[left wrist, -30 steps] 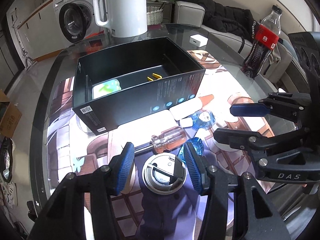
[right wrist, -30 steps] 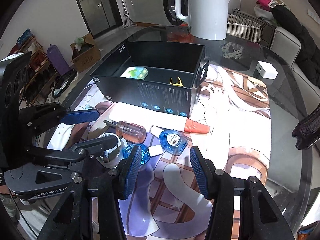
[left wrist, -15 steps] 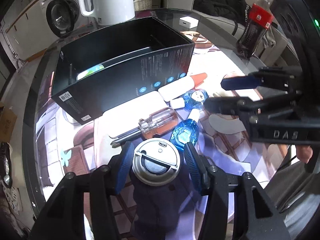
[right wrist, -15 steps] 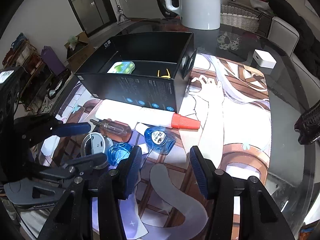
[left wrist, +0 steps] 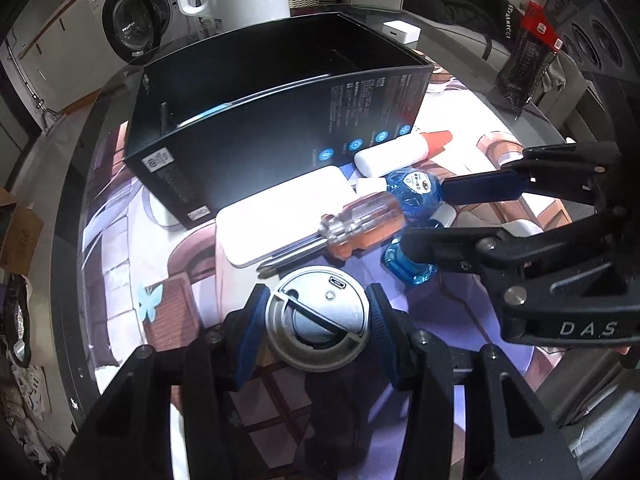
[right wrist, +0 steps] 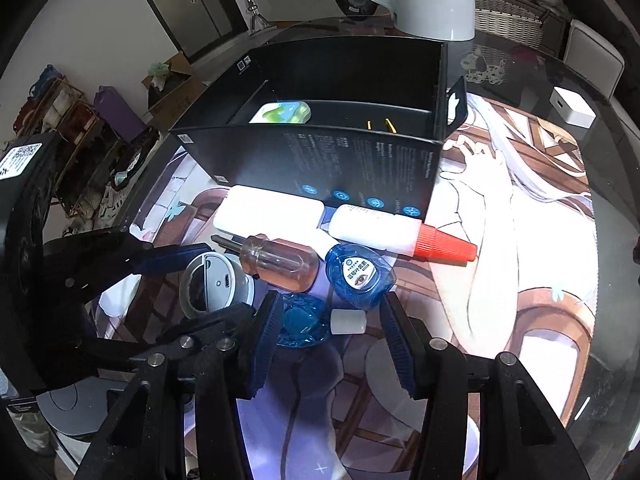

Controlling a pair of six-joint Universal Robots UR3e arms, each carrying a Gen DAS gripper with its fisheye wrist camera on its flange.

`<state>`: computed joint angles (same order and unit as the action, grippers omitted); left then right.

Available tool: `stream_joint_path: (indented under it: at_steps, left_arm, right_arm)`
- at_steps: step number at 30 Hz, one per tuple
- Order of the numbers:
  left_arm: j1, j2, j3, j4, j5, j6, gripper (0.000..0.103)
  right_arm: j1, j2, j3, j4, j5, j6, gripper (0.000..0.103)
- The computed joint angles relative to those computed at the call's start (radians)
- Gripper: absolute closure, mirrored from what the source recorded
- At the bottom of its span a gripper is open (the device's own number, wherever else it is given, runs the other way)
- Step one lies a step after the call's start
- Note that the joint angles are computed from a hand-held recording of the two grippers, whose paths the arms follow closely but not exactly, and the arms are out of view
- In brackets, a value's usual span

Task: Organize rigid objects
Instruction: 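Grasp the blue bottle with the right tool while the left tool holds the lid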

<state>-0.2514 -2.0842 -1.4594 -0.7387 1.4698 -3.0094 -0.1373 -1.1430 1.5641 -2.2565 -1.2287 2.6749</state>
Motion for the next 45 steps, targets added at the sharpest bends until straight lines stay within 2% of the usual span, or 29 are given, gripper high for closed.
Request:
stream_joint_path:
  at_steps: [11, 19, 30, 36, 40, 45]
  left_arm:
    - [0.014, 0.027, -0.041, 0.008, -0.014, -0.003, 0.055]
    - [0.005, 0.006, -0.009, 0.0, -0.008, -0.014, 0.055]
    - [0.001, 0.007, -0.011, 0.003, 0.002, -0.009, 0.055]
    - [0.004, 0.012, -0.02, 0.006, -0.003, -0.004, 0.055]
    - [0.005, 0.008, -0.013, 0.001, -0.008, -0.009, 0.054]
    - [0.006, 0.006, -0.014, 0.006, -0.011, -0.009, 0.052]
  right_arm:
    - [-0.034, -0.047, 0.068, -0.025, -0.033, -0.045, 0.052]
    - [-0.04, -0.001, 0.015, -0.006, 0.001, 0.022, 0.051]
    - [-0.052, -0.05, 0.088, -0.026, -0.06, -0.057, 0.051]
    - [-0.106, -0.07, 0.085, 0.036, -0.029, -0.076, 0.051]
    - [-0.135, -0.057, 0.044, 0.097, 0.037, -0.049, 0.051]
    - [-0.107, -0.031, 0.02, 0.09, 0.051, -0.01, 0.051]
